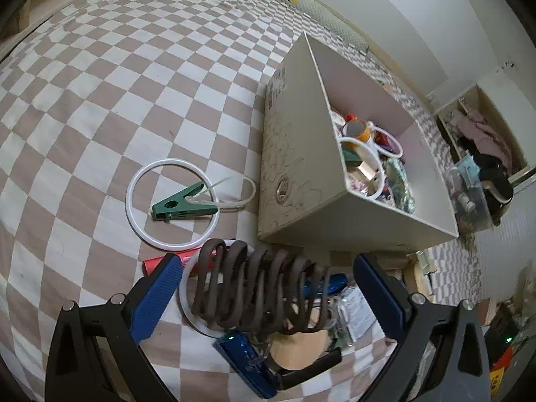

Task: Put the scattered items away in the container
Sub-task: 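Grasp the dark brown coiled clip with the left tool while the right tool reaches the gold tissue pack, then grasp the gold tissue pack with the right tool while the left tool holds the clip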

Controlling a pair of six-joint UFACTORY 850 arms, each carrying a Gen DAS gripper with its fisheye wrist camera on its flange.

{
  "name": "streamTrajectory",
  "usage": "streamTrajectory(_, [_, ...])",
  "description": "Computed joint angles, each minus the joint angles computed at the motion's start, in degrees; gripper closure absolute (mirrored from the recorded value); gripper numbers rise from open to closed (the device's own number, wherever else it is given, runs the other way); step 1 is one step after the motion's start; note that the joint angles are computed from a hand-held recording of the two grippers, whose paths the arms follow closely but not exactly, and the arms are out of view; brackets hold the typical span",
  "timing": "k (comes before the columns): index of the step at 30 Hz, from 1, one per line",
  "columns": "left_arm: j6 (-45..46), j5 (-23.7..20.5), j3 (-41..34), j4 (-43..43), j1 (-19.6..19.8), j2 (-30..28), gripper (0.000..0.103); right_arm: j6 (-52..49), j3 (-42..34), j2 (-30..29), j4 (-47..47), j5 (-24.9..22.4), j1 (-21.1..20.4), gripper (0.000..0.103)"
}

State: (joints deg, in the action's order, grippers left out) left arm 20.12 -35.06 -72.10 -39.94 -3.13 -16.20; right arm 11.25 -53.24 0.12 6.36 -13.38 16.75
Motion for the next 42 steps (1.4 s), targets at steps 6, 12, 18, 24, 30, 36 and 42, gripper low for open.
streamTrajectory(6, [1.45,-0.58,0.36,1.29,-1.46,-0.57,0.000,-1.22,1.40,1.64,2.52,1.30,-1.84,0.000])
streamTrajectory(12, [-7.01,2.75,0.24,15.72,-5.05,-0.27,0.000,-4.18,3.50,3.41,8.56,3.22,-4.62,0.000])
streamTrajectory(18, [-11.81,2.48,0.15,21.52,-5.94,-1.21,0.000,0.06,4.82,4.62,8.10,3.22,-8.49,0.000])
streamTrajectory(24, [-15.28,3.64,0.59,25.55,-6.68,-1.42,0.002,5.21,5.34,5.07,5.78,1.68,-12.25,0.000])
streamTrajectory(30, [-16.75,4.71,0.92,26.01,-6.30,-1.13,0.012,6.16,5.72,4.60,5.04,-1.69,-13.32,0.000])
streamTrajectory(36, [-16.58,5.59,1.30,23.69,-5.96,-0.68,0.013,2.66,7.06,4.45,10.14,-2.73,-13.05,0.000])
streamTrajectory(42, [-16.43,6.12,1.62,22.20,-5.77,0.49,0.013,-6.51,7.70,4.16,21.32,-3.42,-13.41,0.000])
